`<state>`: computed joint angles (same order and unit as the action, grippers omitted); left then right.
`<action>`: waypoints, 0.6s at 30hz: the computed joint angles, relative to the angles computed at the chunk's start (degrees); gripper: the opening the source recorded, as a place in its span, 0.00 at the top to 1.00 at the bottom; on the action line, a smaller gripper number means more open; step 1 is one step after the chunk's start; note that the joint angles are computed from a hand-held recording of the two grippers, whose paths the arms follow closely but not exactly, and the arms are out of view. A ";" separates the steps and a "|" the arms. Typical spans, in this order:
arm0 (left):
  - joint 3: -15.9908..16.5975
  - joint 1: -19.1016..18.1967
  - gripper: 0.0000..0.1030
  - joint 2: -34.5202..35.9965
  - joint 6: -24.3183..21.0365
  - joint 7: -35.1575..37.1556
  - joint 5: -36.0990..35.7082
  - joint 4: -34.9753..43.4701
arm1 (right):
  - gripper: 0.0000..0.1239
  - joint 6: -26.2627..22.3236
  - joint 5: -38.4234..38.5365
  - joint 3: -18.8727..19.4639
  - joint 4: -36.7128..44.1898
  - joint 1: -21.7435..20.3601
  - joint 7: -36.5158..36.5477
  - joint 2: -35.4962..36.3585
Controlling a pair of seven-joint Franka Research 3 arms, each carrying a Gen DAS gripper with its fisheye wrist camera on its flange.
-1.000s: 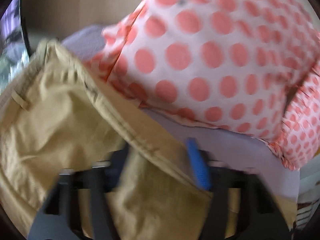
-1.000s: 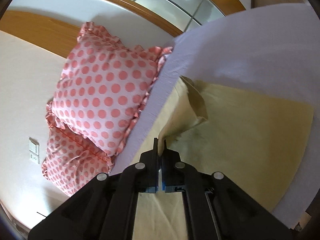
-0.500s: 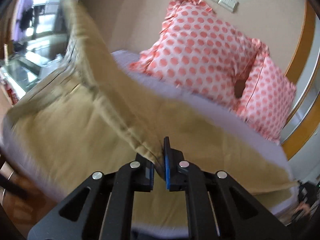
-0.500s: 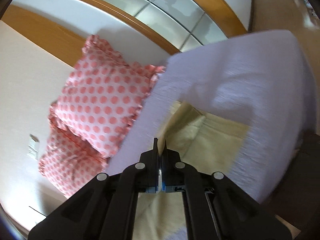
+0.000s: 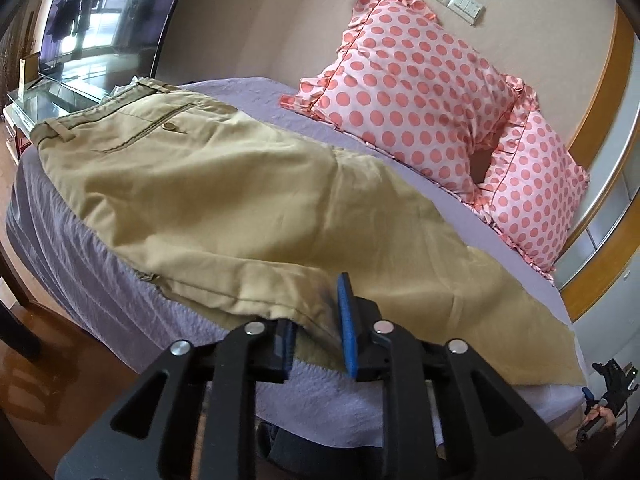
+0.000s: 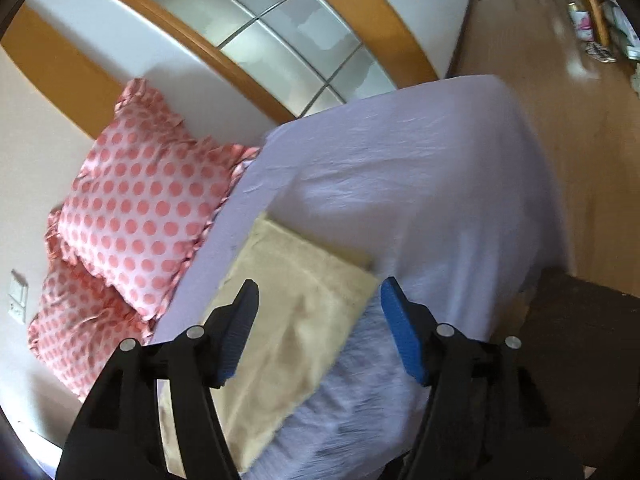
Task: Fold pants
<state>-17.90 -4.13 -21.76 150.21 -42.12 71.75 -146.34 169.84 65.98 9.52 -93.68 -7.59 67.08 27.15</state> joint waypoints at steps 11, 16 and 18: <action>-2.27 -0.37 0.71 -6.88 -2.56 -6.97 2.04 -4.46 | 0.71 -0.14 18.26 7.79 3.73 -2.82 -29.29 3.08; -5.96 -1.66 0.51 -10.55 -13.24 -7.69 -0.58 -5.49 | 0.95 7.22 29.21 6.06 6.41 0.79 -44.52 4.26; -6.91 -2.47 0.44 -12.15 -17.78 -8.67 -1.66 -6.14 | 0.95 4.57 27.66 4.52 6.14 1.43 -44.35 4.14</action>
<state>-24.81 -6.60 -33.91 132.43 -50.79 70.09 -152.48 174.42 93.64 14.04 -87.55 -6.16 22.72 31.28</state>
